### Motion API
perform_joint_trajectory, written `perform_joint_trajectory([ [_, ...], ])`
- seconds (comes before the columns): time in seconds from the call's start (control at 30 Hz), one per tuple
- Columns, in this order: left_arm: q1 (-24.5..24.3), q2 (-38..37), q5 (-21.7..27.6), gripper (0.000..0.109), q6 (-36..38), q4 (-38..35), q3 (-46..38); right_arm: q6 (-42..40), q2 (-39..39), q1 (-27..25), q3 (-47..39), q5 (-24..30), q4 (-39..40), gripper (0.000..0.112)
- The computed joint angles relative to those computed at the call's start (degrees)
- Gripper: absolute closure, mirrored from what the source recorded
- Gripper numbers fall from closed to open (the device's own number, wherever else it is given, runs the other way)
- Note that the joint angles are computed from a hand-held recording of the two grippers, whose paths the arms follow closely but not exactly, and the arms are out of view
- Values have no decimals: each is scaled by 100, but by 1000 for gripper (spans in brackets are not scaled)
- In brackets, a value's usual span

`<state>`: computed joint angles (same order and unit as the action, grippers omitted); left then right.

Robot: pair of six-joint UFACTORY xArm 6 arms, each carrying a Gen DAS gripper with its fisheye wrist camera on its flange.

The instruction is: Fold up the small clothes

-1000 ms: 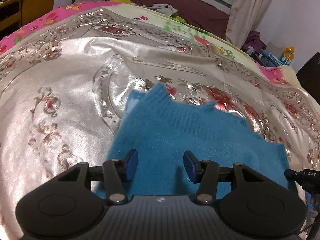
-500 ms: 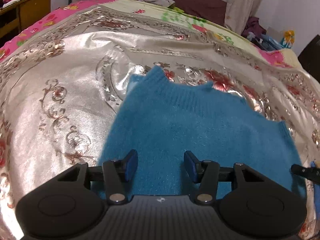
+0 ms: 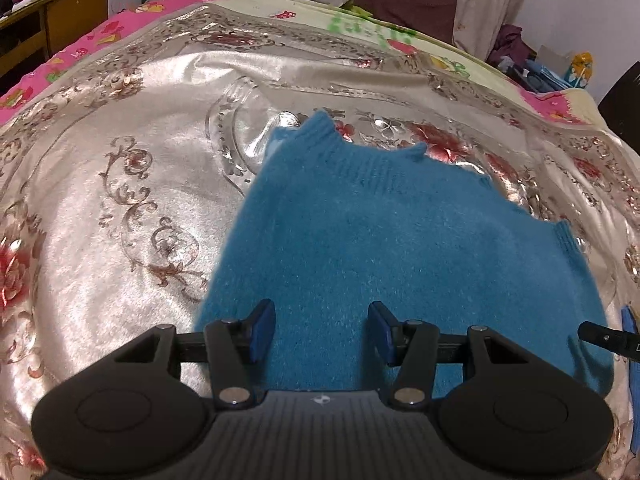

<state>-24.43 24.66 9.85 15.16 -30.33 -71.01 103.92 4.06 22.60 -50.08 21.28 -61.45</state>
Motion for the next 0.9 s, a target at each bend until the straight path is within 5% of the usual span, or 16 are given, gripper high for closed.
perform_joint_trajectory([
  [0.13, 33, -14, 109, 53, -255, 487, 79, -876, 233, 92, -73, 131, 970, 92],
  [0.9, -15, -338, 164, 49, 232, 34, 458, -719, 0, 216, 150, 257, 1221, 88],
])
